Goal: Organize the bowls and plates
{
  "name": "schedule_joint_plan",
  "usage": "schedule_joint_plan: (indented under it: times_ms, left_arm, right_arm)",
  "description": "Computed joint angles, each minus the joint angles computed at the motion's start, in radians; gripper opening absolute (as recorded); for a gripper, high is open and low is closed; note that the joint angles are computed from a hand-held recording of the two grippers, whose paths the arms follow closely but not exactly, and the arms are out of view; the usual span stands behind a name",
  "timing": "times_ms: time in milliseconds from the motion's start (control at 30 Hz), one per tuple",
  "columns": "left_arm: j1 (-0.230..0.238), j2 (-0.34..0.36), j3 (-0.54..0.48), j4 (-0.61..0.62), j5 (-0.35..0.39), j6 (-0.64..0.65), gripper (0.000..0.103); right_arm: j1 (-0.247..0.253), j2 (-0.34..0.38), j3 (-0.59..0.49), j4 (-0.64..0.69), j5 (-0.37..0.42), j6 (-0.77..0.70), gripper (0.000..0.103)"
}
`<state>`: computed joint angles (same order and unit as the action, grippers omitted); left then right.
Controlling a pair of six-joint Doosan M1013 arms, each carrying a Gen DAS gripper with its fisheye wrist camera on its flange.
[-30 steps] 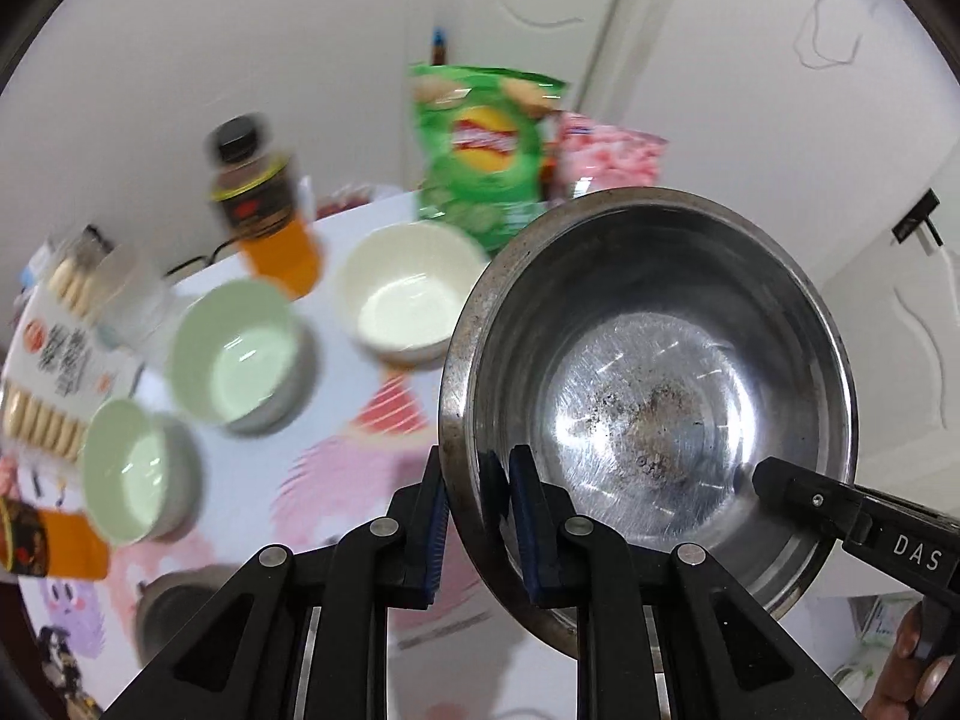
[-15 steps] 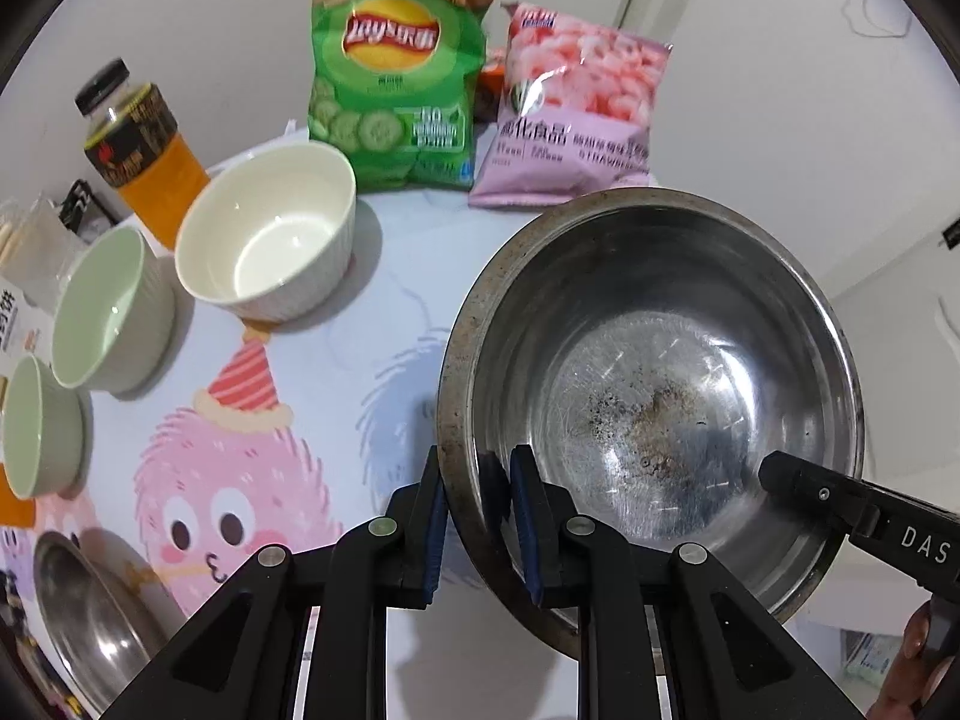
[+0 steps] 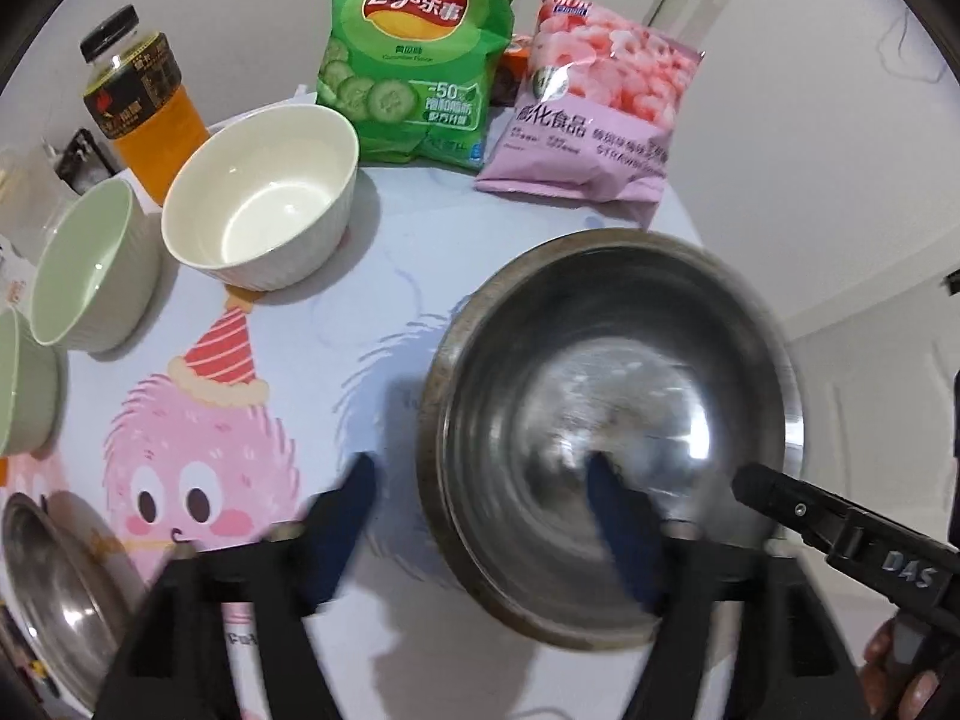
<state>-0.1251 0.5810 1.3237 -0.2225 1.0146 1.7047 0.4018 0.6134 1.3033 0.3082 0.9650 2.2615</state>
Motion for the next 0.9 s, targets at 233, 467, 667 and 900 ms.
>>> schedule_joint_plan:
  times_ms: [233,467,667,900]
  left_arm:
    - [-0.002,-0.004,-0.009,0.013,0.027,0.008,0.103]
    - [-0.003,-0.032,0.005,0.035,-0.008,0.013,0.103]
    - [-0.005,-0.043,0.01,0.023,-0.013,0.047,0.103]
    - [-0.015,-0.048,0.022,0.018,-0.005,0.075,0.103]
  right_arm:
    - [0.003,-0.027,0.01,-0.091,-0.02,0.071,0.101]
    - [0.013,-0.05,0.026,-0.145,-0.037,0.153,0.102]
    - [0.024,-0.053,0.027,-0.154,-0.038,0.169,0.102]
    - [0.038,-0.065,0.032,-0.195,-0.025,0.19,0.102]
